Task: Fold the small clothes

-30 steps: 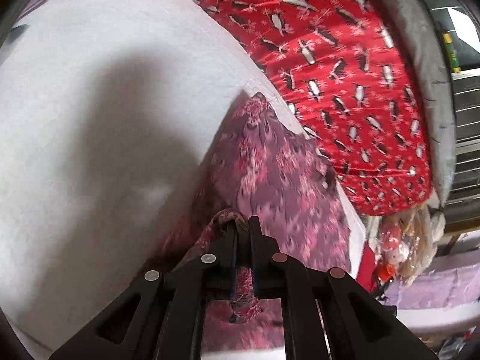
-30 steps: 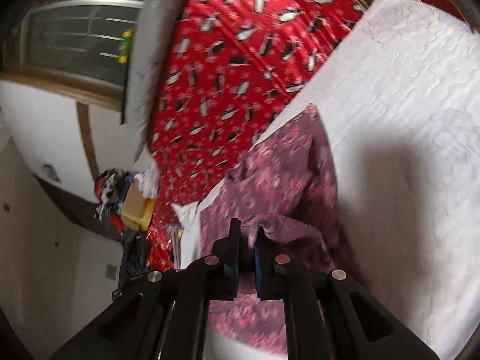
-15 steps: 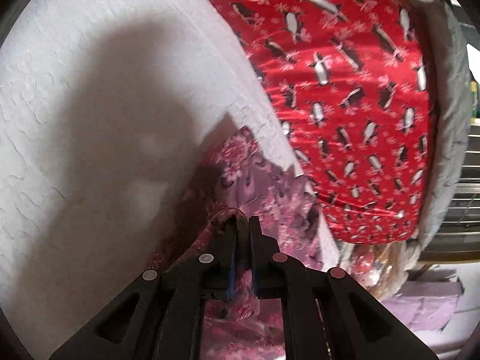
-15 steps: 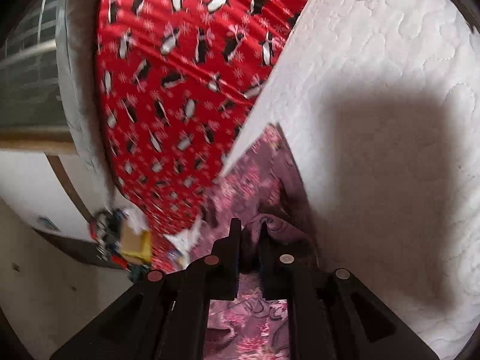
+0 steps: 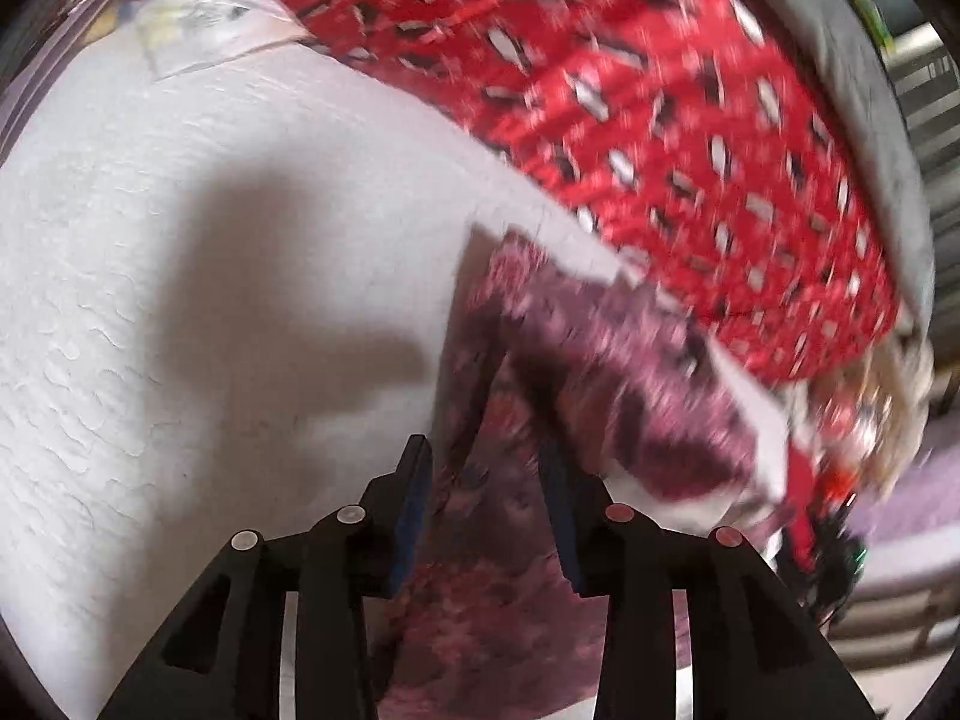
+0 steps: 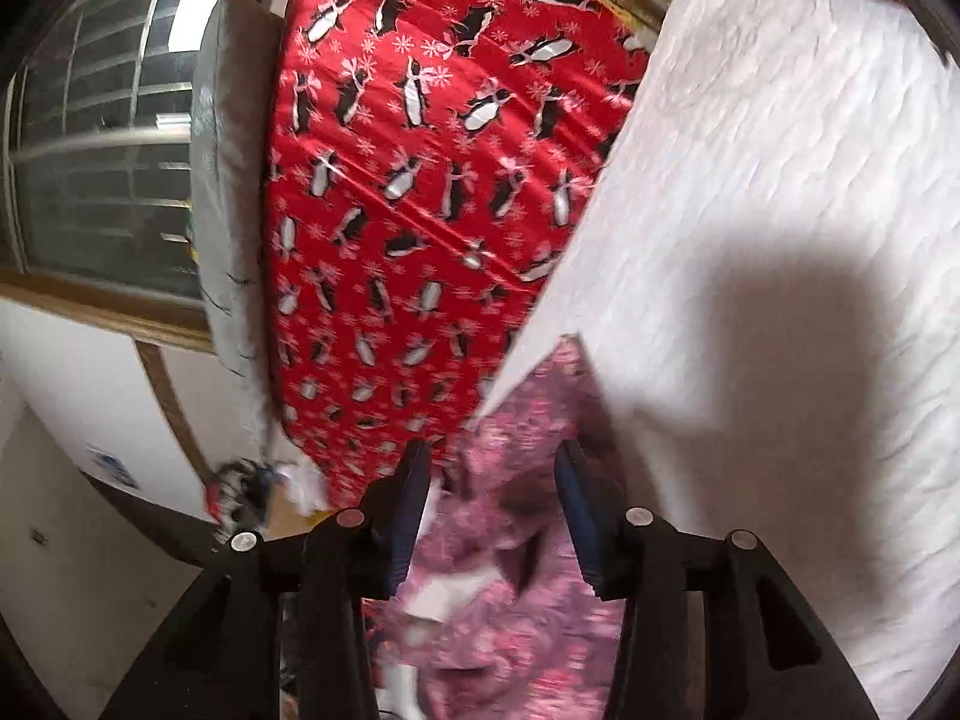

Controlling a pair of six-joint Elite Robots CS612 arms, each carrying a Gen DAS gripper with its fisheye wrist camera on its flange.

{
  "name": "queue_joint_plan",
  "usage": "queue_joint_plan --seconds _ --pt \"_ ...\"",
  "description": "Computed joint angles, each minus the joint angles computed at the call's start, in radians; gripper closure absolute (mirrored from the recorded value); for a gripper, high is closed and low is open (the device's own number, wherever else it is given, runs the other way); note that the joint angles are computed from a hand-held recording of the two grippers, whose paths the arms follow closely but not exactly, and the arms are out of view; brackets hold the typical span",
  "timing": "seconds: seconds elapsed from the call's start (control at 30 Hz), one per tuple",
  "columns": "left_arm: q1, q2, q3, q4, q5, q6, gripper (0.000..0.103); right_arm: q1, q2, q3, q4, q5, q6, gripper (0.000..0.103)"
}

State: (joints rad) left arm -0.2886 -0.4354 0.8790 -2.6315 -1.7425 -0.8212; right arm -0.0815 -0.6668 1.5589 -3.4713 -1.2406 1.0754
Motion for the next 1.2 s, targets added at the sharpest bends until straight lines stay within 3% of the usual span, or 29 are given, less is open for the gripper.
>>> queue_joint_plan --seconds 0.17,0.3,0.43,0.53,0.7,0.77,0.8,0.83,0.87,0.9,0.97,1.1,1.2 --pt "-0.015 0.049 -0.083 0.047 0.015 0.078 0.065 0.036 -0.063 -0.020 0.401 -0.131 -0.389 0.057" --pt "-0.027 0.113 -0.222 0.171 0.086 0.076 0.065 0.060 -0.049 -0.069 0.532 -0.204 -0.547 0.057" --pt "-0.035 0.189 -0.392 0.309 0.162 -0.015 0.065 0.070 -0.019 -0.115 0.535 -0.237 -0.559 0.054" --pt "-0.026 0.197 -0.391 0.256 0.109 -0.075 0.065 0.076 -0.001 -0.148 0.539 -0.268 -0.575 0.051" --pt "-0.027 0.199 -0.372 0.214 0.056 0.018 0.055 0.087 0.013 -0.186 0.571 -0.277 -0.662 0.050" --pt "-0.030 0.223 -0.415 0.236 0.039 0.054 0.053 0.094 0.020 -0.201 0.583 -0.293 -0.696 0.050" --pt "-0.031 0.228 -0.426 0.250 0.045 0.063 0.054 0.096 0.026 -0.209 0.586 -0.299 -0.702 0.050" --pt "-0.035 0.232 -0.434 0.264 0.064 0.071 0.069 0.098 0.031 -0.215 0.585 -0.301 -0.703 0.051" --pt "-0.041 0.229 -0.432 0.273 0.085 0.085 0.085 0.099 0.033 -0.218 0.583 -0.304 -0.706 0.057" --pt "-0.050 0.223 -0.433 0.301 0.123 0.107 0.098 0.100 0.035 -0.221 0.582 -0.310 -0.711 0.076" --pt "-0.068 0.188 -0.376 0.284 0.206 0.131 0.098 0.105 0.033 -0.221 0.578 -0.332 -0.722 0.095" --pt "-0.092 0.101 -0.222 0.139 0.290 0.175 0.098 0.108 0.005 -0.187 0.503 -0.354 -0.731 0.098" --pt "-0.091 0.086 -0.196 0.060 0.299 0.138 0.098 0.106 -0.009 -0.177 0.439 -0.335 -0.743 0.099"
